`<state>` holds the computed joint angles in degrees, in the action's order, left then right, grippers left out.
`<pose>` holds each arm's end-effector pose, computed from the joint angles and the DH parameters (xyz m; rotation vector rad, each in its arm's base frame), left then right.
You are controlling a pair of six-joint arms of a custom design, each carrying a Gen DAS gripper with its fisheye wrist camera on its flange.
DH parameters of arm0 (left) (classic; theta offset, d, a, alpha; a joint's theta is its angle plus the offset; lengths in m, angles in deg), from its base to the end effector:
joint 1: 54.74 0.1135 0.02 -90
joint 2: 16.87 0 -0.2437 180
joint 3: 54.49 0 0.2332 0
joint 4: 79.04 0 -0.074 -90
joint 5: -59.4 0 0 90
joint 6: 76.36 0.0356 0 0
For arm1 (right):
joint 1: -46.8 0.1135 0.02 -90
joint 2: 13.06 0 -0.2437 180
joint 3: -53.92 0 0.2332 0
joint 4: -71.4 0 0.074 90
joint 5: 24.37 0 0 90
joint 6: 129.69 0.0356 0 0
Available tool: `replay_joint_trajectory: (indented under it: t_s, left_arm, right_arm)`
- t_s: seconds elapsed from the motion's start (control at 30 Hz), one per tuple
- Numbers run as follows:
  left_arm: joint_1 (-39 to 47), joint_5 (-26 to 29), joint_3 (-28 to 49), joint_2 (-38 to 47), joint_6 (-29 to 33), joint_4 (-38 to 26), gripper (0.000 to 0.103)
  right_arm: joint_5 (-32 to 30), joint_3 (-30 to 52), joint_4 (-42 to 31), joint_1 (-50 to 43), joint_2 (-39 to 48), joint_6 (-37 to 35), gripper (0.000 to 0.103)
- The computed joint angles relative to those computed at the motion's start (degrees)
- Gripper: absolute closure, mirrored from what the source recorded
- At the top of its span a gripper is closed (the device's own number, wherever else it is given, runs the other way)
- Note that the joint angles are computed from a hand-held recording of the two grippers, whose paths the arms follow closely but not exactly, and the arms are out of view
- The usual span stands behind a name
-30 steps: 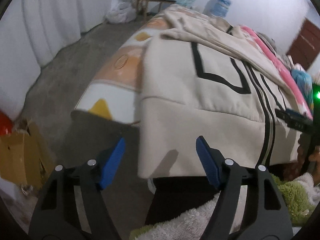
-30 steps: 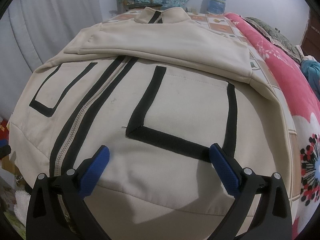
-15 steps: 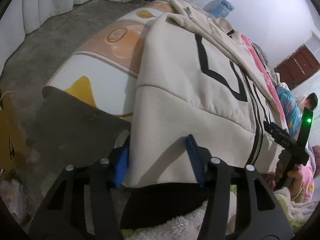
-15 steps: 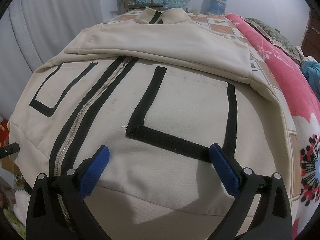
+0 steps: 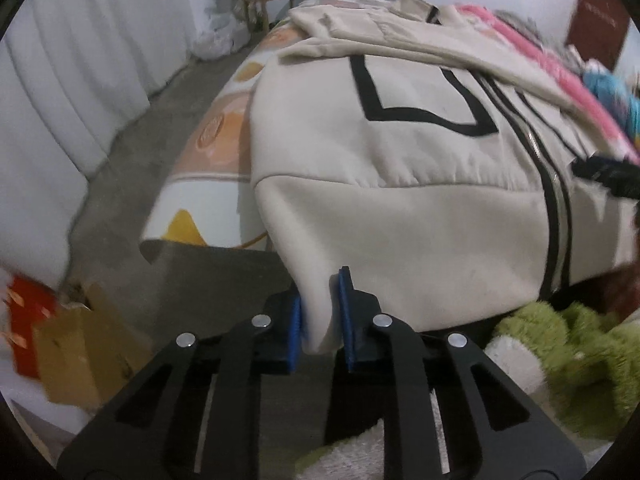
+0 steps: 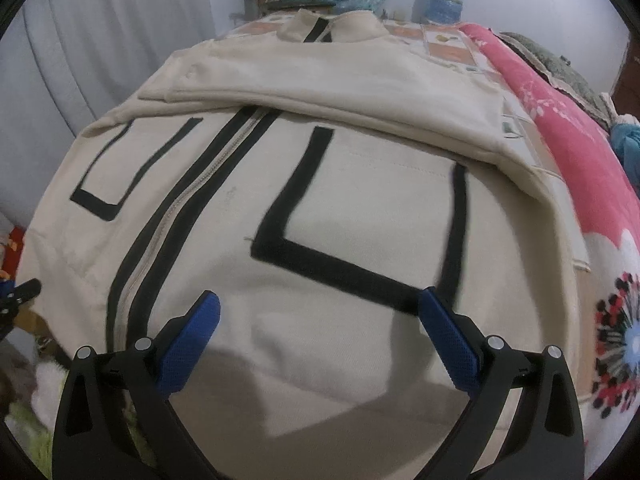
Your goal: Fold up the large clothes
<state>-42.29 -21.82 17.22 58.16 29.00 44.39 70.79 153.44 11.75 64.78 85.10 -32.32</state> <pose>0.2400 0.0474 0.2410 0.1195 2.5937 -0.0257 0.3294 0.1035 0.2672 -0.2058 2.5741 0.0474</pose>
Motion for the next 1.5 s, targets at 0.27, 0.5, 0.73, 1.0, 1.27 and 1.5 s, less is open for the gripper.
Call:
replay_joint_trajectory:
  t_s: [0.27, 0.5, 0.73, 1.0, 1.27, 1.5]
  left_arm:
    - [-0.5, -2.3, -0.1, -0.4, 1.7, -0.1, 0.088]
    - [-1.3, -2.7, -0.6, -0.1, 2.0, 1.0, 0.088]
    - [-0.8, -2.1, -2.1, -1.4, 2.4, 2.0, 0.088]
    - [0.5, 0.0, -3.1, -5.3, 4.1, 1.4, 0.094]
    - [7.1, 15.8, 7.3, -2.4, 1.1, -6.0, 0.098]
    - [7.6, 27.3, 20.8, 8.6, -7.9, -5.8, 0.098]
  right_arm:
    - [-2.8, -5.4, -13.2, -6.1, -13.2, -5.1, 0.007]
    - [-8.7, -13.2, -18.2, -14.4, -20.2, -2.9, 0.011]
    - [-13.8, -18.5, -14.1, -18.4, -21.1, -2.4, 0.023]
    - [-18.0, -20.7, -13.6, -20.3, -22.4, -2.5, 0.092]
    - [-24.1, -14.9, -14.6, -21.9, -25.8, -1.5, 0.096]
    - [-30.4, -5.4, -8.0, -23.3, -18.0, 1.4, 0.096]
